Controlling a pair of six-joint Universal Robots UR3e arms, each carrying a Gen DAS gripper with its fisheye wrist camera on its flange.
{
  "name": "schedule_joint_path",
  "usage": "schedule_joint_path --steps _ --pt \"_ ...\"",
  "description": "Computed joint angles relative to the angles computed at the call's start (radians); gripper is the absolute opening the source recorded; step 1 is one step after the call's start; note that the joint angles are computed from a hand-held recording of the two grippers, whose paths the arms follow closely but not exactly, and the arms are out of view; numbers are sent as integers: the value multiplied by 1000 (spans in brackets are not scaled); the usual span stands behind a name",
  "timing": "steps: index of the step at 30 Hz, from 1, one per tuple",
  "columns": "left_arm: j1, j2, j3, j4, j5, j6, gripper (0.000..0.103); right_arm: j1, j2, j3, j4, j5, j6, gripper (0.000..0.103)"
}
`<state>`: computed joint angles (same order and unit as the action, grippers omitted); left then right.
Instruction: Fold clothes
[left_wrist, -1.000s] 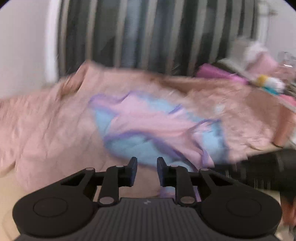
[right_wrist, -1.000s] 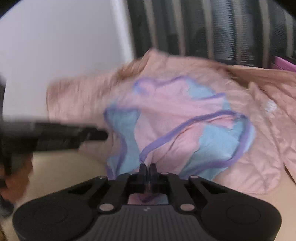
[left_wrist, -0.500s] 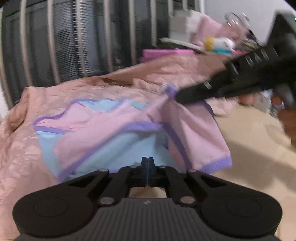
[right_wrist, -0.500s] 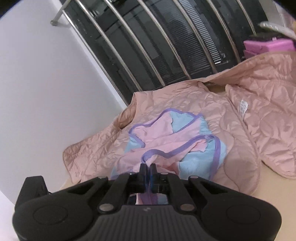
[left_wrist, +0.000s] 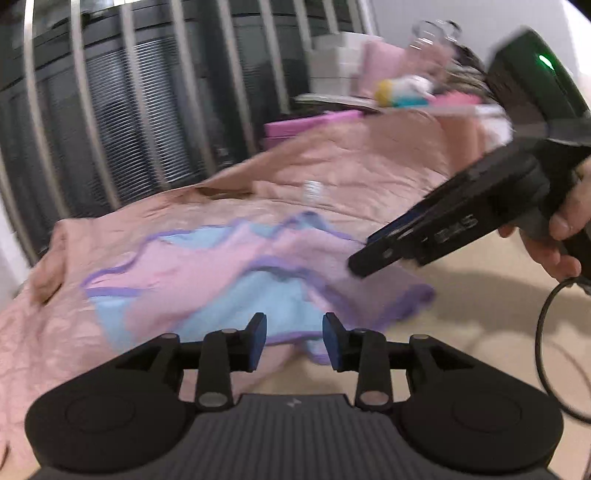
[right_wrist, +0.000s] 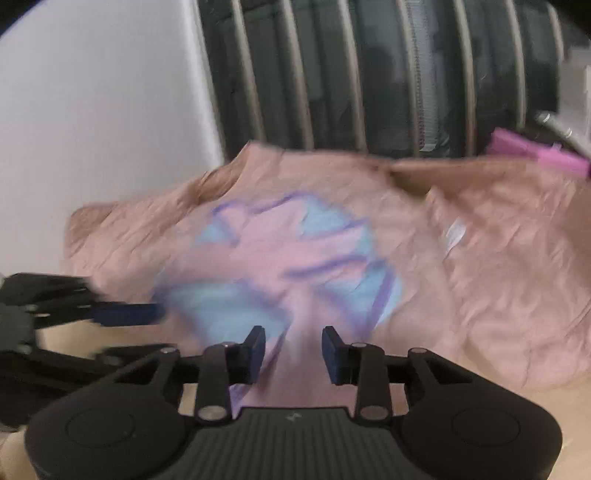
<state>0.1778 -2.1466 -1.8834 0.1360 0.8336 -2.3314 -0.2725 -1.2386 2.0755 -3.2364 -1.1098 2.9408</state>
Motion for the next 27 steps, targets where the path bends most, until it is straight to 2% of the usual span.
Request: schedule_joint_path --steps 2,3,4,6,8,9,11,14,15,16,17,21,27 --pt "-30 -23 -12 38 14 29 34 36 1 10 -14 -104 8 33" --pt "-48 -32 -1 33 31 40 37 32 -2 22 -16 -112 20 33" --pt "-67 -41 12 26 48 51 46 16 -9 37 -15 -96 35 33" --pt "-115 -77 84 -13 119 50 45 -20 -22 70 -14 -56 58 33" --pt "-141 -92 148 -82 171 36 3 -42 -20 95 -39 -29 67 32" --pt "-143 -91 178 -135 183 28 3 -49 -20 110 -56 -24 69 32" --pt "-84 -58 170 -169 94 -42 3 -65 -20 138 -95 -6 69 32" --pt "57 -14 199 -249 -79 -279 2 -76 -22 173 -173 31 67 32" --pt "102 -8 222 -279 -126 -362 2 -73 -20 185 -211 39 69 35" --pt "131 -11 240 -293 -154 -388 2 -64 -15 194 -244 39 70 41" --pt "160 -15 261 -307 -181 -414 2 -46 -10 196 -264 30 58 42" --pt "168 -6 311 -352 -125 -432 2 42 22 179 -298 16 -44 43" --pt "158 16 362 -457 -124 -455 2 207 83 47 -254 -94 -49 45"
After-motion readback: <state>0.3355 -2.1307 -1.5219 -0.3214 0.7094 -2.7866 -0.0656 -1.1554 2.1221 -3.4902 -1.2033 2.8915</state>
